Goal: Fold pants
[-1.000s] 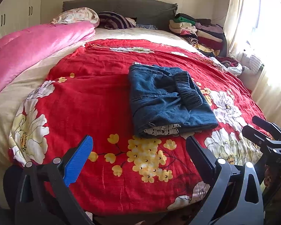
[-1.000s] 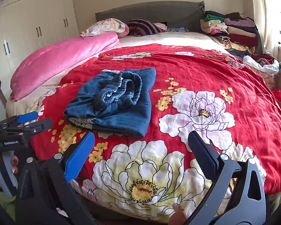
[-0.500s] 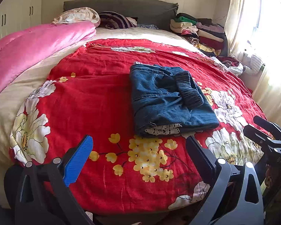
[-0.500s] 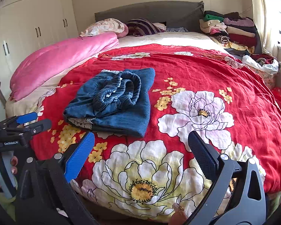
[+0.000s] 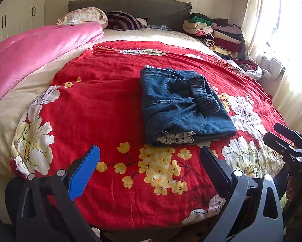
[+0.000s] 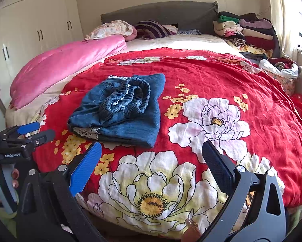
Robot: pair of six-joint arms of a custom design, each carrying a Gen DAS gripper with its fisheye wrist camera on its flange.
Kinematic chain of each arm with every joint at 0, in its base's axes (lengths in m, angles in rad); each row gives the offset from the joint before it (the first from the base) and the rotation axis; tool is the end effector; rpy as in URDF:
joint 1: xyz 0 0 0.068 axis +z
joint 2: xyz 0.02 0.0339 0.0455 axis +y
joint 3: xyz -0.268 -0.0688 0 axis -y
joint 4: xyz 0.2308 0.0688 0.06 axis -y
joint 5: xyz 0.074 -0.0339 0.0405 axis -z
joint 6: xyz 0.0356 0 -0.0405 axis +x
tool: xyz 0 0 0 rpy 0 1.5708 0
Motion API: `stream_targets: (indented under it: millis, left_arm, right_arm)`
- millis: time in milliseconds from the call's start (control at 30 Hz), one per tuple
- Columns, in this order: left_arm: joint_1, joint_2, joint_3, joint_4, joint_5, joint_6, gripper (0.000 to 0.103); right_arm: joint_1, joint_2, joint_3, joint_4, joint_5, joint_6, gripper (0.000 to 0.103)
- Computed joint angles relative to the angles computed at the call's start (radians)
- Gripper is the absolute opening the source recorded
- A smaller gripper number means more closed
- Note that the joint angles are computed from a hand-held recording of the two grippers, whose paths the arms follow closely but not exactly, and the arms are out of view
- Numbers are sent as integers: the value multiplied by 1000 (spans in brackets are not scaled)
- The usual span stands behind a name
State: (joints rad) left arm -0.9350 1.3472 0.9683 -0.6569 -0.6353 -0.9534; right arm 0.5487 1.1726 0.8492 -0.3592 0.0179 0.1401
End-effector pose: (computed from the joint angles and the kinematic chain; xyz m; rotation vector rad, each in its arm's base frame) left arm 0.1652 -0.1882 0.2569 -0.2311 2.3252 -0.0680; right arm 0.2043 0.1241 0.2749 -0.4524 2.2314 0.3466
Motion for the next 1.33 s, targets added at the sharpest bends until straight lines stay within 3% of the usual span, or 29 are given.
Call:
stream_targets:
  millis: [667,833,933,1033,1133,1233,1333]
  left_arm:
    - [2,3,0,1,27,9,99]
    - [4,69,72,-129,-21,-43,99]
    - [61,50,47,-129,-17,-36,99]
    - [228,-13,-4,-56,30,78,99]
    - [497,10,1,24,115,260,99]
    - [744,139,92,77,177,416,99]
    - [929,313,234,125,270,513,99]
  right_arm:
    - [7,9,5,-3,42,16,94]
    - [-22,17,3,-4,46,14,94]
    - [-85,31,8,-8,28,1,94]
    - [-194,57,25,14,19,-34,94]
    - [-381,164,100,42,-39,-89,94]
    - [-551,369,273,33,-64,-129,94]
    - [-661,642,561,-31,-43,-144,94]
